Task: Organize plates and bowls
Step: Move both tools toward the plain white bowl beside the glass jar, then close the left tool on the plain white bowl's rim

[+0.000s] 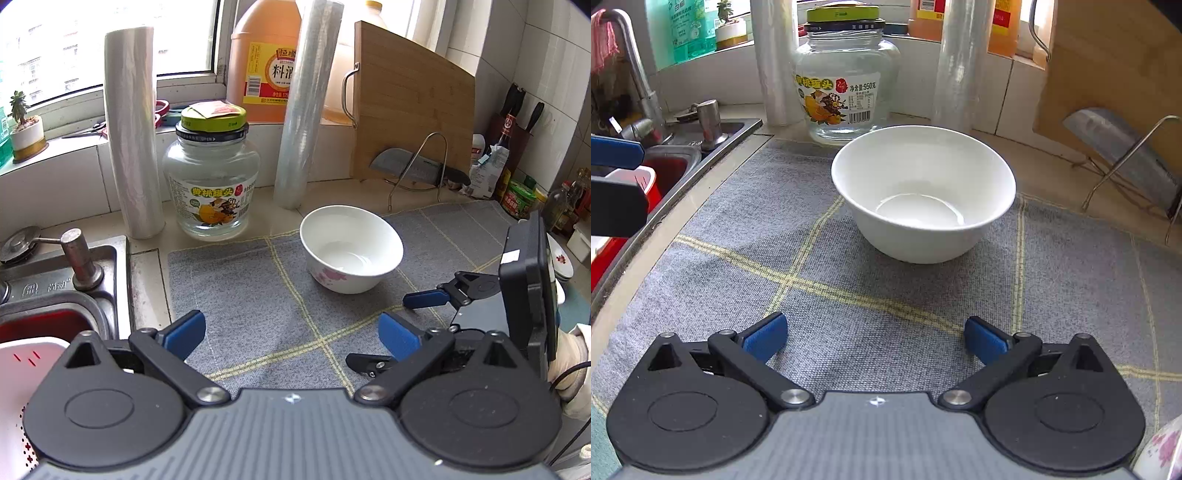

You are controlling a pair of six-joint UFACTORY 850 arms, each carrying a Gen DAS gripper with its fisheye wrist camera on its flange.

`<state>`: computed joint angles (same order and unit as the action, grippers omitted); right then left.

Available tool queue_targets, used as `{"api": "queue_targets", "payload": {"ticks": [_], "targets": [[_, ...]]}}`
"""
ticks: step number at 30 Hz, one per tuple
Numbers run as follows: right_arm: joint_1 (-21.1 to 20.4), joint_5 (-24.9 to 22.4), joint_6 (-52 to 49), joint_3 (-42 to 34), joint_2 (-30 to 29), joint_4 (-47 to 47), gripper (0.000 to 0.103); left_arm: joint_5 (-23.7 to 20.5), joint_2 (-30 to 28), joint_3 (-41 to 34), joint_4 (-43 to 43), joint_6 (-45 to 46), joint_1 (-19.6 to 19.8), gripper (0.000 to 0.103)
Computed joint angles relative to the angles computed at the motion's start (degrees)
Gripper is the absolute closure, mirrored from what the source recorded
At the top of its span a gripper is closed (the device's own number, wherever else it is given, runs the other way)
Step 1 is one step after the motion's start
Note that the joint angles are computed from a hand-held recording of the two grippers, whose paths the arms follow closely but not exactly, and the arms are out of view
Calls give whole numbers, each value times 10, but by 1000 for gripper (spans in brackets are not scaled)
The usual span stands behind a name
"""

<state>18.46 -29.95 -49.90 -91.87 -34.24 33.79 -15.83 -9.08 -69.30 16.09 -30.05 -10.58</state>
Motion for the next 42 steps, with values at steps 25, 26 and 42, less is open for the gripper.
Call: {"api": "queue_targets", "payload": {"ticks": [25, 26, 42], "targets": [[-21, 44, -248, 74, 29, 230, 0, -49, -121, -139, -274, 329, 20, 4], [-22, 46, -271, 78, 30, 249, 0, -54, -126, -146, -280, 341, 21, 4], [-24, 66, -356, 77, 27, 327, 0, -121, -205, -257, -311, 436, 28, 4]]}}
